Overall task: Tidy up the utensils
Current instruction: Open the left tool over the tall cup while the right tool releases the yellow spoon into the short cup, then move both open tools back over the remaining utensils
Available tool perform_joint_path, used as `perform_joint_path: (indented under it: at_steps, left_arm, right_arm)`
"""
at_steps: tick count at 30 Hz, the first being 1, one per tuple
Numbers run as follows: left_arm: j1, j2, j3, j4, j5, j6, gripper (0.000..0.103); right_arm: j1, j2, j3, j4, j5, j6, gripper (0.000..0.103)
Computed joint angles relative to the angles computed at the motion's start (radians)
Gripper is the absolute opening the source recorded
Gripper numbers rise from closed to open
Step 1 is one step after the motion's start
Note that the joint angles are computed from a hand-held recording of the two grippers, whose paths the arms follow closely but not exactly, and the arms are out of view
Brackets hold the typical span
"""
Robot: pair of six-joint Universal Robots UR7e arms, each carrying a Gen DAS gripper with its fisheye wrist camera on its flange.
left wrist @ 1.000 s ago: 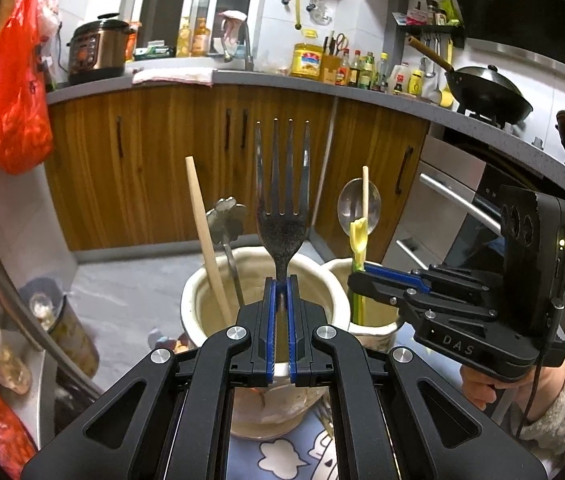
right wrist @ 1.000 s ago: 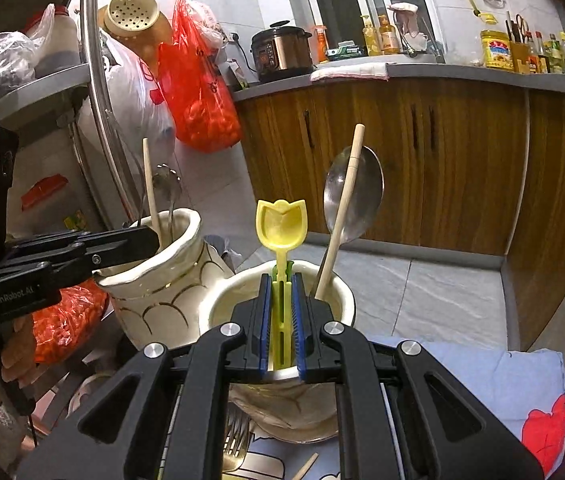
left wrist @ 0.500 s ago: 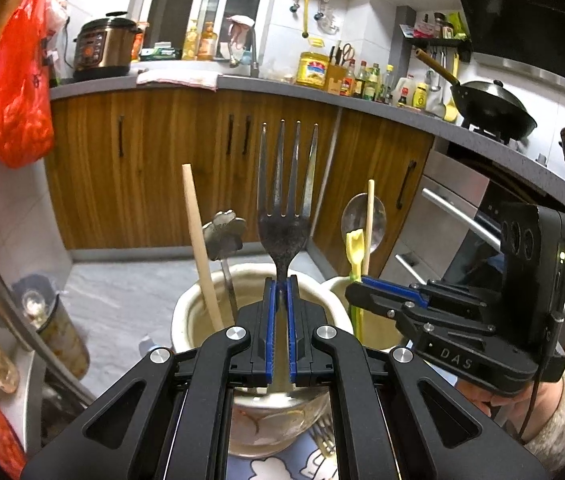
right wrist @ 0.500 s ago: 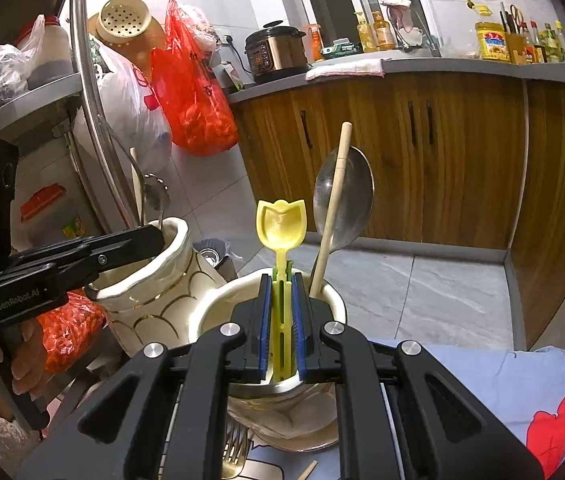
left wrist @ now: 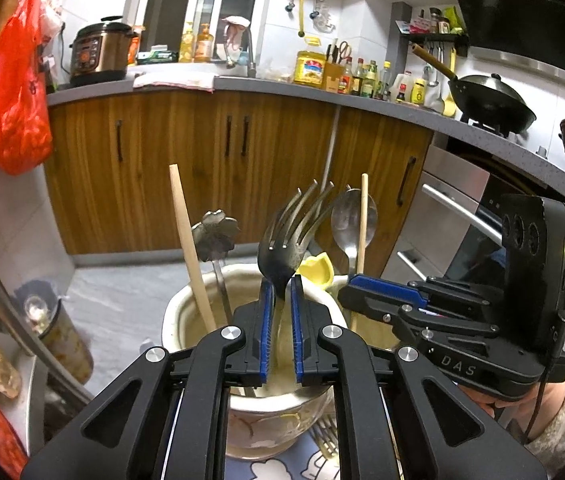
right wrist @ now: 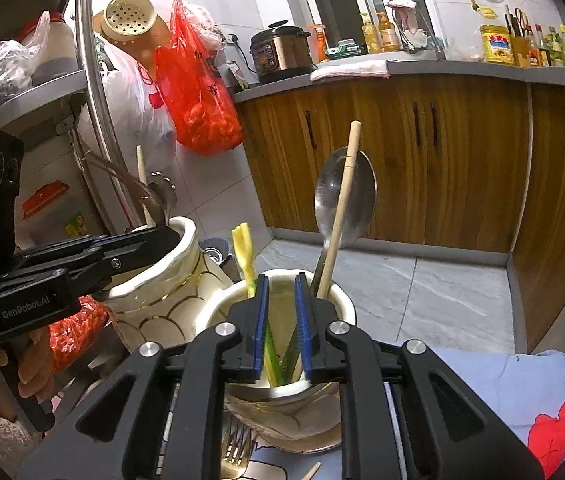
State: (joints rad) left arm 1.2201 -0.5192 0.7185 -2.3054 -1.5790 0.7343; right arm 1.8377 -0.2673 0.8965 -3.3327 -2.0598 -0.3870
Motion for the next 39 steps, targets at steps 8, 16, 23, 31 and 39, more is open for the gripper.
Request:
perform_joint_path:
  at_steps: [8, 16, 23, 31, 39]
  left_arm:
    - [0.0, -0.008, 0.004, -0.012, 0.001, -0.027, 0.042]
    - [-0.002, -0.051, 0.055, -0.038, 0.017, -0.048, 0.074]
    - [-0.007, -0.15, 0.185, -0.107, 0.03, -0.078, 0.084]
    - [-0.026, -0.279, 0.389, -0.186, 0.1, -0.075, 0.095]
    - [-0.002, -0.327, 0.509, -0.192, 0.124, -0.155, 0.097]
  right_arm:
    - [0.004, -0.012, 0.02, -0.002, 0.013, 0.009, 0.03]
    - [0.037, -0.045, 0.085, -0.048, -0.036, 0.028, 0.045]
    - [0.094, -0.092, 0.195, -0.106, -0.144, 0.109, 0.075]
    - [0.124, -0.132, 0.341, -0.17, -0.243, 0.222, 0.097]
    - [0.108, -0.119, 0.382, -0.197, -0.32, 0.229, 0.097]
